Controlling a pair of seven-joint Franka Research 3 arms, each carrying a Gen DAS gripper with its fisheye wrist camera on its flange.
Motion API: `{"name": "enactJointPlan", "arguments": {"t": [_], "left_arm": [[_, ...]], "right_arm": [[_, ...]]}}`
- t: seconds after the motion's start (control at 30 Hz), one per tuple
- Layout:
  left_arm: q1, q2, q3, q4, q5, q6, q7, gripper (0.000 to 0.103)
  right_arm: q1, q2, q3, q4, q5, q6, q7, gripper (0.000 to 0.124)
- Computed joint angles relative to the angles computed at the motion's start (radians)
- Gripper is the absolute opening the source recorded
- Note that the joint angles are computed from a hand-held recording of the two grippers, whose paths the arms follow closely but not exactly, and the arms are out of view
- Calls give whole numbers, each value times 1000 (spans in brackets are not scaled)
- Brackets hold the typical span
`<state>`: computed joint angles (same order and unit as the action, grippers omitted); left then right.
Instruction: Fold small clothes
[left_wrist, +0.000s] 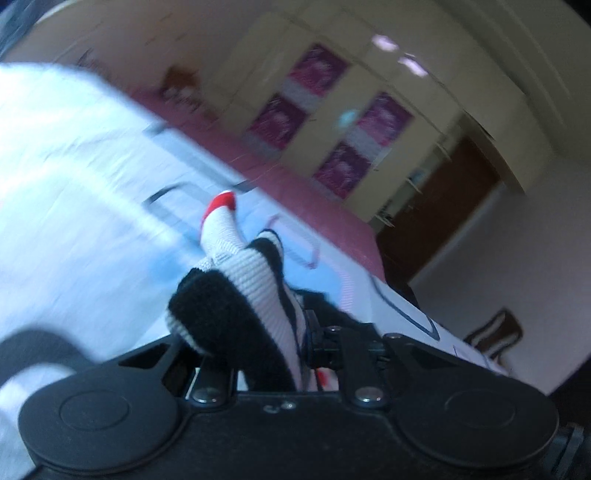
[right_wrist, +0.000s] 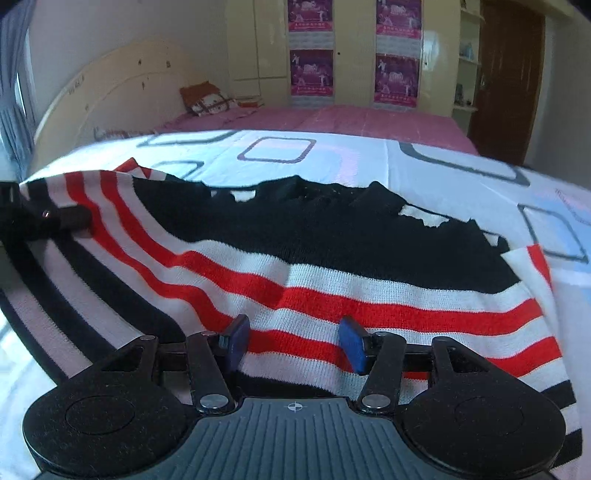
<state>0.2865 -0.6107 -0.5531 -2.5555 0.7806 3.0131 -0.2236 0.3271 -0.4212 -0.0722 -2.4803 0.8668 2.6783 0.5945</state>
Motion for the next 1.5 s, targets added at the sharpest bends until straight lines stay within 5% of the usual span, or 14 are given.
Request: {"name": "enactJointPlan", "arguments": {"t": [0.3, 0.47, 0.57, 0.67, 0.83, 1.03, 1.17, 1.37, 1.5], "left_arm": [[-64, 368, -115, 410, 237, -106, 221, 16], [-194, 625, -157, 562, 239, -266, 480, 16], [-269, 680, -156, 578, 242, -379, 595, 18], [-321, 667, -131, 557, 279, -419, 631, 22], [-381, 622, -78, 522, 214, -370, 644, 30], [-453, 489, 53, 367, -53, -145, 746, 30], [-532, 377, 162, 250, -196, -60, 738, 29], [-459, 240, 162, 169, -200, -88, 558, 29], [-417, 264, 168, 204, -182, -147, 516, 29]], "right_arm": [[-149, 2, -128, 75, 47, -182, 11, 54], [-264, 15, -160, 98, 17, -212, 24, 54], [-311, 32, -190, 122, 25, -253, 22, 54], [-339, 47, -220, 155, 74, -331, 3, 54], [-366, 85, -222, 237, 130, -494, -17, 54], [-380, 168, -170, 328, 128, -625, -12, 54], [-383, 215, -120, 351, 95, -603, 15, 54], [-383, 279, -92, 376, 74, -595, 39, 54], [-383, 280, -76, 372, 69, -579, 59, 53]]}}
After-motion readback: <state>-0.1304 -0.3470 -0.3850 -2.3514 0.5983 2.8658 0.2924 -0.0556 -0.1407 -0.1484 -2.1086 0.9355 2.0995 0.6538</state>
